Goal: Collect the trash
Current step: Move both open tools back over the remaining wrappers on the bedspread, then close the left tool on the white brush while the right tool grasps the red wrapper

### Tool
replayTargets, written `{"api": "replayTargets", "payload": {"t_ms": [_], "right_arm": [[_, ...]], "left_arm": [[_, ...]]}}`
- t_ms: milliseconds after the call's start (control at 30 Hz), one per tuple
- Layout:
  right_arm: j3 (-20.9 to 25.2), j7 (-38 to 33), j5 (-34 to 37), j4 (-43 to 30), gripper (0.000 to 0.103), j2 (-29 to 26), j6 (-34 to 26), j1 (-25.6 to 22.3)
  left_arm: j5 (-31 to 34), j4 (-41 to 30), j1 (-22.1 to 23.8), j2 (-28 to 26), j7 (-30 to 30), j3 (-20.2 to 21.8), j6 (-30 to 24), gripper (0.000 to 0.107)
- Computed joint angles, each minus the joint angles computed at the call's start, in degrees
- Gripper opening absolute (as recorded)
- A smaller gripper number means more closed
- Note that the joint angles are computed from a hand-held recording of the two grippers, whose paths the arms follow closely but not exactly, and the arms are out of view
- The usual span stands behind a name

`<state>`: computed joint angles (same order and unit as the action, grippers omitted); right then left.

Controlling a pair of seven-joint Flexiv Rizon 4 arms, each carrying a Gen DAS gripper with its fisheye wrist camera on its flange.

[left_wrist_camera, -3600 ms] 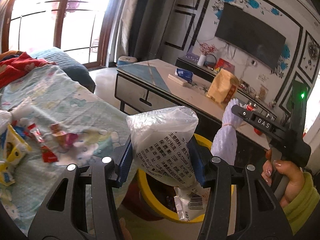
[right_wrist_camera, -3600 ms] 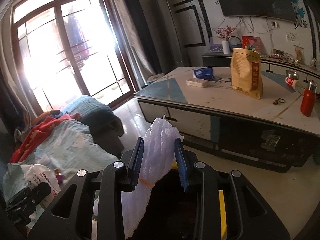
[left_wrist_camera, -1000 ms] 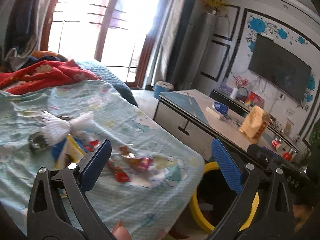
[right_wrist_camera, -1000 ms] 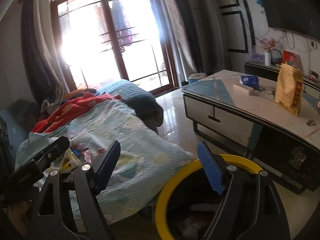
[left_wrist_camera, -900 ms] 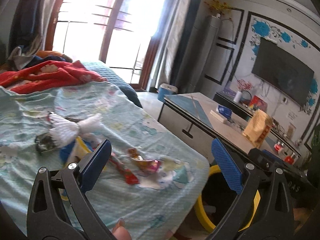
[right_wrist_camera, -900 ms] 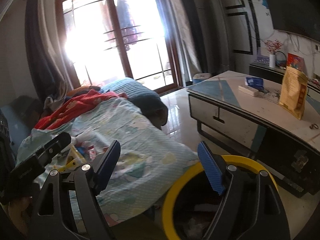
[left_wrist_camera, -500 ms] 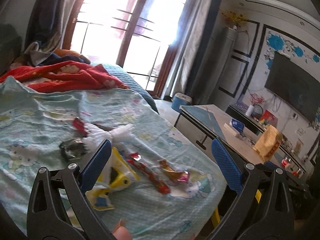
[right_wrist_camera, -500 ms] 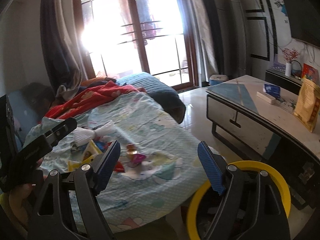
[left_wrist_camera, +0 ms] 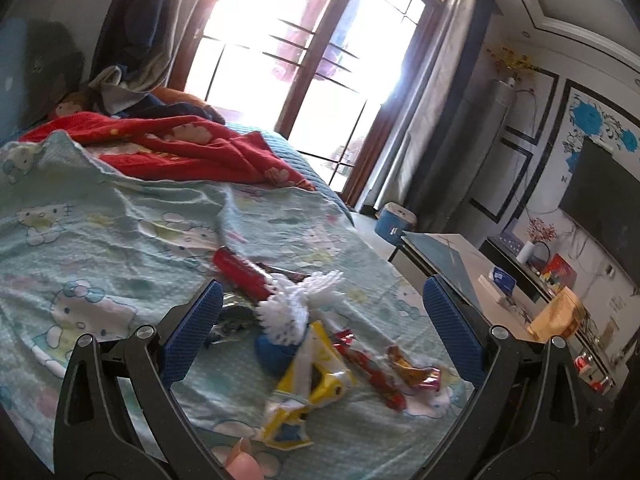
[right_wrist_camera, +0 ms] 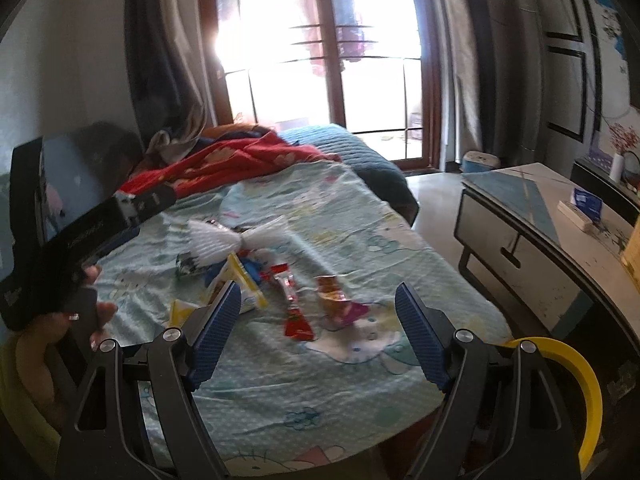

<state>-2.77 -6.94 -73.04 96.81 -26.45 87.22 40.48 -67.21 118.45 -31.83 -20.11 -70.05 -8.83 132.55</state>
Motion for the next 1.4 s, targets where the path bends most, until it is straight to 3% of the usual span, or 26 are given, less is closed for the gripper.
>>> {"api": "replayTargets", "payload": {"t_ms": [133,333,600,700,833,933,1167,1400], "right_arm": [[2.76,-7.30,6.24,-1.47,0.076,-2.07,-1.63,-0.05],[6.13,-19.80,17.53,-4.99,0.068,-5.82,-4.88,0.92],[10.21,-32.95,29.89,-11.52,0.051,-11.45,-10.79,1.15],[10.28,-35.96,33.31,-13.57,0.045,-12.98,-12.99,1.74],[12.01,-41.21,38.66,-16.42,0.027,-15.02,-15.97,1.58],[11.28,-42.48,41.61,-16.72,0.019,-15.35,-16.59,2.49],[9.52,-43.56,45.53,-14.09,0.009,-13.96,-13.82,3.82],[7.65,-41.46,45.81,-10.83,0.004,-11.99,-10.89,4.94]], "left_arm": [[0.84,1.37,0.98,0.42,-1.56,0.40,-1.34,0.092],[3.48,3.19,2.47,0.88,-5.08,1.39,-4.59,0.091],[9.68,3.48,3.66,0.55,-10.01,4.04,-11.45,0.064],[12.16,2.97,4.03,0.18,-11.97,4.85,-13.75,0.059],[12.92,1.47,2.83,-0.78,-12.45,7.04,-15.93,0.052],[12.78,0.43,1.44,-1.53,-12.41,8.75,-17.41,0.047],[9.49,-0.68,-2.78,-2.32,-10.66,12.44,-19.40,0.015],[14.89,1.27,-0.60,-0.80,-14.63,11.24,-19.04,0.010]]}}
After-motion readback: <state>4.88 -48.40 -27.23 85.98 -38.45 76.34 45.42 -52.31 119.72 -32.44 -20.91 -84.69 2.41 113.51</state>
